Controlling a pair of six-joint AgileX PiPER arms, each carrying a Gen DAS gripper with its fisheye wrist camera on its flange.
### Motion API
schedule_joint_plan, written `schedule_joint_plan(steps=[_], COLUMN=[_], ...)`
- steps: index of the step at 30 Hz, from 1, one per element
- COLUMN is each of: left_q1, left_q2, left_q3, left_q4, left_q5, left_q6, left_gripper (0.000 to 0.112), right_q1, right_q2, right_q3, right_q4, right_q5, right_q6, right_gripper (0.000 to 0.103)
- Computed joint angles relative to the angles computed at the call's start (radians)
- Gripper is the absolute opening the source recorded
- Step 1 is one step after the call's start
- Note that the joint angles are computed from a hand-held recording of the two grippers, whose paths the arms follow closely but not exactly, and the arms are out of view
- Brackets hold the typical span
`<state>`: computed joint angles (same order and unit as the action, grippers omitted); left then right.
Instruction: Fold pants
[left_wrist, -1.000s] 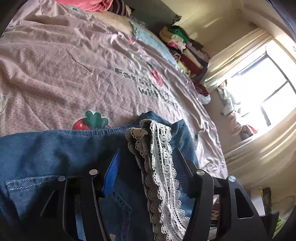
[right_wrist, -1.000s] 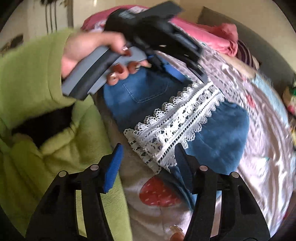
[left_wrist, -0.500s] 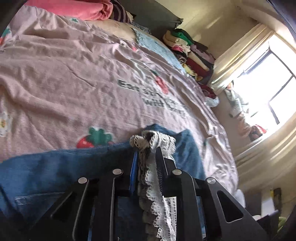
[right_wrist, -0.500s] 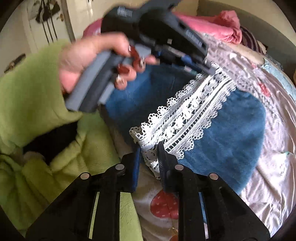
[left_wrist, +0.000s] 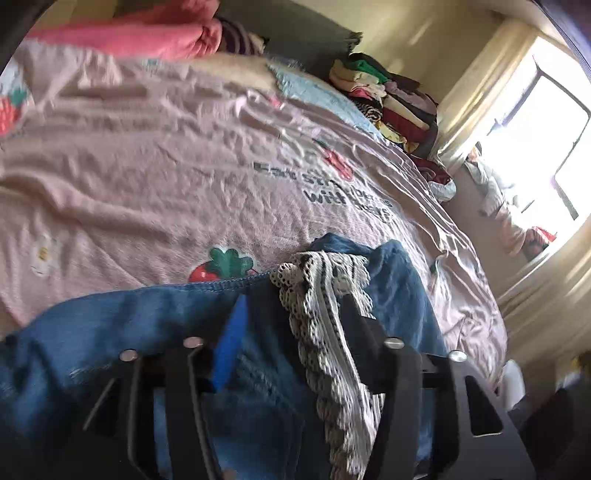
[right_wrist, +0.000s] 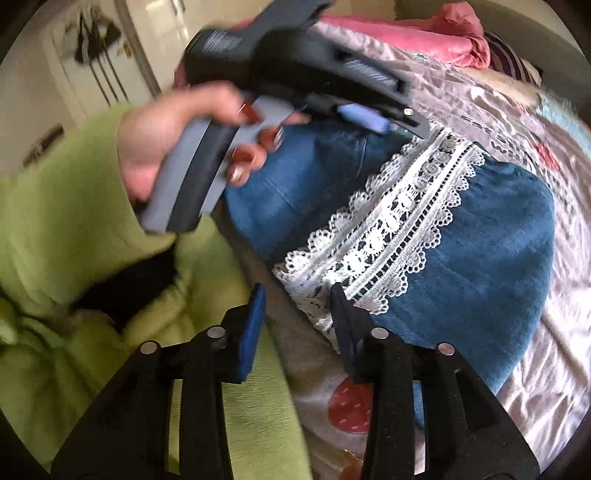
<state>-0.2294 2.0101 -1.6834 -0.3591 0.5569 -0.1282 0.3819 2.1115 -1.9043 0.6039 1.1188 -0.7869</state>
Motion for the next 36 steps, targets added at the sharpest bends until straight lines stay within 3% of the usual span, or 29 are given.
schedule_joint_plan(steps=[2, 5, 9, 12, 15, 18, 21, 27, 30, 36], left_q1=[-0.015, -0.031, -0.074, -0.119, -0.162, -0.189, -0.213, -0.268, -0.291, -0.263], left_q2=[-0.036, -0.086, -0.144, -0.177, -0.203, -0.218, -0.214, -0.170, -0.122, -0.134], left_q3=[0.034, 0.085, 0.141, 0.168, 0.189, 0.210, 0.215, 0.212, 0.200, 0.247], left_q4=[0.068, 0.098, 0.179, 0.279, 0.366, 0.337, 0.319, 0.314, 0.370, 0.283], left_q5=[-0.004, -0.017, -0.035, -0.040, -0.039, -0.033, -0.017, 0.011, 0.062, 0.018], left_q6=[-0.035, -0.044, -0.086, -0.153, -0.214, -0.183, -0.153, -0.112, -0.133, -0.069], left_gripper=[0.054, 0.068, 0.069, 0.081, 0.077, 0.059, 0.051, 0.051, 0.051, 0.053], right_q1=[-0.022, -0.041, -0.075, -0.086, -0.088, -0.077, -0.076, -0.076, -0.089, -0.096], right_q2=[-0.007, -0.009, -0.026, -0.036, -0.024, -0.016, -0.019, -0.047, -0.033, -0.009], right_q3=[-0.012, -0.038, -0.029, -0.009, -0.019, -0.016, 0.004, 0.096, 0.108, 0.095], right_q4=[0.012, -0.036, -0.083, -0.117, -0.132, -0.142, -0.157, -0.219, -0.216, -0.202], right_q5=[0.009, -0.009, -0.046, -0.074, -0.079, -0.094, -0.103, -0.159, -0.160, -0.151], right_q6=[0.019, 0.083, 0.150, 0.176, 0.193, 0.200, 0.201, 0.208, 0.216, 0.232], right_gripper=[0.035, 0.036, 0.036, 0.036, 0.036, 0.036, 0.036, 0.036, 0.036, 0.036])
